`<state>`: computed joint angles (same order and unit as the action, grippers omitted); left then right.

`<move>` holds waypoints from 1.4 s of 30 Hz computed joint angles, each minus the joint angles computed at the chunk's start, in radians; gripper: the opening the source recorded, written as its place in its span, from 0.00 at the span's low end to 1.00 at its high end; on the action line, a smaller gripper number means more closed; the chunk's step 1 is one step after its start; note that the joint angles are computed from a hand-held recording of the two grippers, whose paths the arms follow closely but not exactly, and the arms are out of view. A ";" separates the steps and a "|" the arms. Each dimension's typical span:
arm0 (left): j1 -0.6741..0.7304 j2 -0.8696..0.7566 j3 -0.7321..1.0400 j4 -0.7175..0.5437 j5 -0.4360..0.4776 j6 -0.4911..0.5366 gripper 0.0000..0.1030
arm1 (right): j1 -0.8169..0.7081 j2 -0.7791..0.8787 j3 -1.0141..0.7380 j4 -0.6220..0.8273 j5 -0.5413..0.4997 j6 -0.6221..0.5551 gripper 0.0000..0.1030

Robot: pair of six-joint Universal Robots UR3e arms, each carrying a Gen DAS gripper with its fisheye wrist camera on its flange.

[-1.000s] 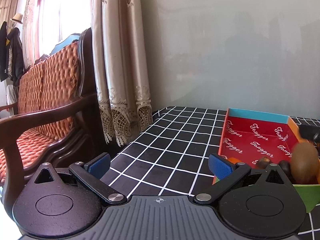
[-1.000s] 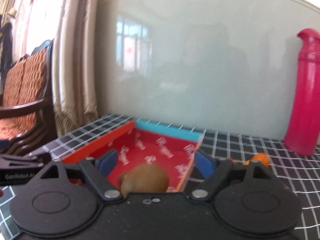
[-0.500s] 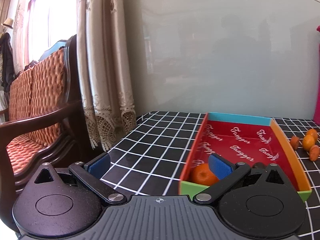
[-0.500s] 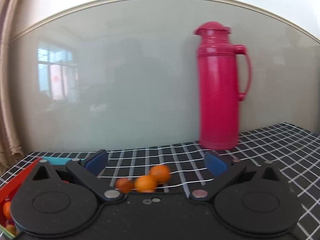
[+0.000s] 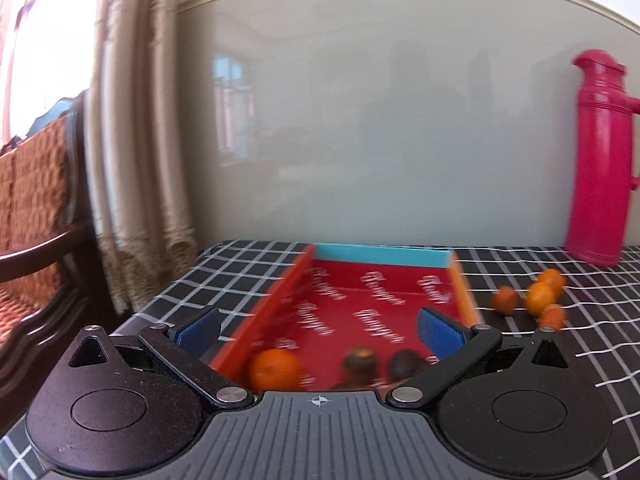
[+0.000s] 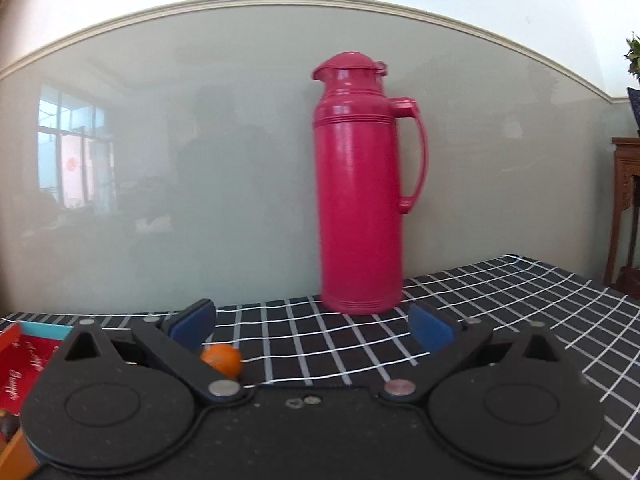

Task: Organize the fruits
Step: 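Move the left gripper to the pile and grasp another mandarin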

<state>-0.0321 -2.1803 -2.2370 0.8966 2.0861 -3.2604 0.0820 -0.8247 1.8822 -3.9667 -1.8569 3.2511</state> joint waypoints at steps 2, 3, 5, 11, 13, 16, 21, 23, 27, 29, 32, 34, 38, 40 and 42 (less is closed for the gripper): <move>-0.032 -0.018 0.051 -0.033 0.008 0.005 1.00 | -0.024 -0.010 0.030 -0.023 0.007 -0.007 1.00; -0.047 -0.027 0.073 -0.048 0.009 0.006 1.00 | -0.039 -0.017 0.044 -0.026 0.015 -0.009 1.00; -0.071 -0.036 0.108 -0.077 0.013 0.001 1.00 | -0.070 -0.029 0.070 -0.040 0.033 -0.011 1.00; -0.136 -0.073 0.209 -0.149 0.029 -0.021 1.00 | -0.154 -0.058 0.155 -0.100 0.079 -0.024 1.00; -0.158 -0.087 0.243 -0.172 0.035 -0.023 1.00 | -0.179 -0.064 0.176 -0.117 0.088 -0.033 1.00; -0.189 -0.111 0.298 -0.202 0.040 -0.019 1.00 | -0.223 -0.068 0.207 -0.149 0.107 -0.048 1.00; -0.221 -0.143 0.382 -0.255 0.030 -0.026 1.00 | -0.306 -0.058 0.259 -0.217 0.130 -0.073 1.00; -0.233 -0.160 0.434 -0.290 0.026 -0.026 1.00 | -0.339 -0.054 0.276 -0.238 0.139 -0.071 1.00; -0.256 -0.213 0.563 -0.368 0.021 -0.025 1.00 | -0.402 -0.047 0.300 -0.268 0.156 -0.074 1.00; -0.264 -0.244 0.627 -0.409 0.022 -0.026 1.00 | -0.430 -0.043 0.313 -0.284 0.163 -0.084 1.00; -0.275 -0.290 0.728 -0.478 0.024 -0.024 1.00 | -0.472 -0.039 0.332 -0.310 0.181 -0.092 1.00; -0.278 -0.323 0.803 -0.532 0.016 -0.020 1.00 | -0.497 -0.037 0.341 -0.320 0.188 -0.095 1.00; -0.277 -0.379 0.930 -0.626 0.002 -0.013 1.00 | -0.542 -0.029 0.345 -0.333 0.198 -0.097 1.00; -0.272 -0.407 0.999 -0.679 -0.007 -0.019 1.00 | -0.563 -0.029 0.342 -0.324 0.202 -0.090 1.00; -0.261 -0.432 1.064 -0.740 -0.031 -0.027 0.87 | -0.582 -0.025 0.339 -0.320 0.206 -0.084 1.00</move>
